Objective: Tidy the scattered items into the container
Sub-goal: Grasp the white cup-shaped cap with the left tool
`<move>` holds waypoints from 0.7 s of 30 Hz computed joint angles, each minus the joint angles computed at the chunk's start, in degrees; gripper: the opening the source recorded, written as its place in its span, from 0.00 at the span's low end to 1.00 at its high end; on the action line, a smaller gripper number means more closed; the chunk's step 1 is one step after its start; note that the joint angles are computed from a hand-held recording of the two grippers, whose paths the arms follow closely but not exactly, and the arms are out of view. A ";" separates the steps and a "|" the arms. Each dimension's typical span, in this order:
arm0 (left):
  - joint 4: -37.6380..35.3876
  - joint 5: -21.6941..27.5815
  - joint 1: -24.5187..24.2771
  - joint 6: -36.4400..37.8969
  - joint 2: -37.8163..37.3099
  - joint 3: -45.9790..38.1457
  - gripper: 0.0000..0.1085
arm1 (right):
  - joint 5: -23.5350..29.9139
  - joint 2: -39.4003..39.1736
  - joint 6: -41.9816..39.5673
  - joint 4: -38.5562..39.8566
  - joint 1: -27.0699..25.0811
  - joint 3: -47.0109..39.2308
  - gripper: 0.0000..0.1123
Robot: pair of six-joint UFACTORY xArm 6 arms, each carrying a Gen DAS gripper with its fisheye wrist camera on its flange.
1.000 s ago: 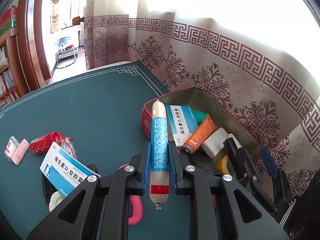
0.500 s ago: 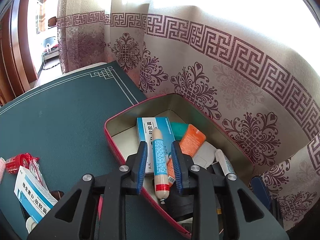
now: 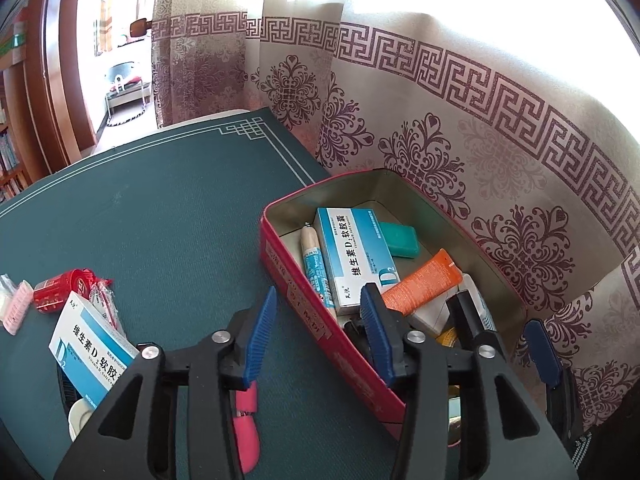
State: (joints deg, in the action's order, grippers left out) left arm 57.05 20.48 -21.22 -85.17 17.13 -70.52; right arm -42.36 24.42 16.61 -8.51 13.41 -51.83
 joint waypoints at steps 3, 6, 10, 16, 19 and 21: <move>2.60 0.82 0.07 -2.96 -2.66 2.83 0.53 | -0.14 -0.05 -0.68 0.52 0.26 0.10 0.70; 4.09 0.75 0.65 -5.60 -5.67 6.48 0.53 | 0.18 -0.14 -1.41 1.06 0.53 0.10 0.70; 6.88 1.18 1.54 -10.35 -10.45 12.50 0.53 | 0.79 -0.16 -1.91 1.76 0.74 -0.10 0.70; 10.34 1.97 3.53 -17.23 -18.79 22.75 0.53 | 0.22 -0.25 -4.42 4.01 1.68 0.15 0.70; 11.56 2.31 4.91 -20.19 -22.54 27.30 0.53 | -0.38 -0.35 -6.03 5.36 2.28 0.45 0.70; 11.66 1.97 6.11 -21.37 -24.55 30.00 0.53 | -0.68 -0.38 -7.19 6.66 2.76 0.54 0.70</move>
State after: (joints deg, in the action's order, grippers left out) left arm 68.71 22.44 -15.11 -106.55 -7.42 -40.52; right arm -43.04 24.04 9.42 -1.84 16.18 -51.29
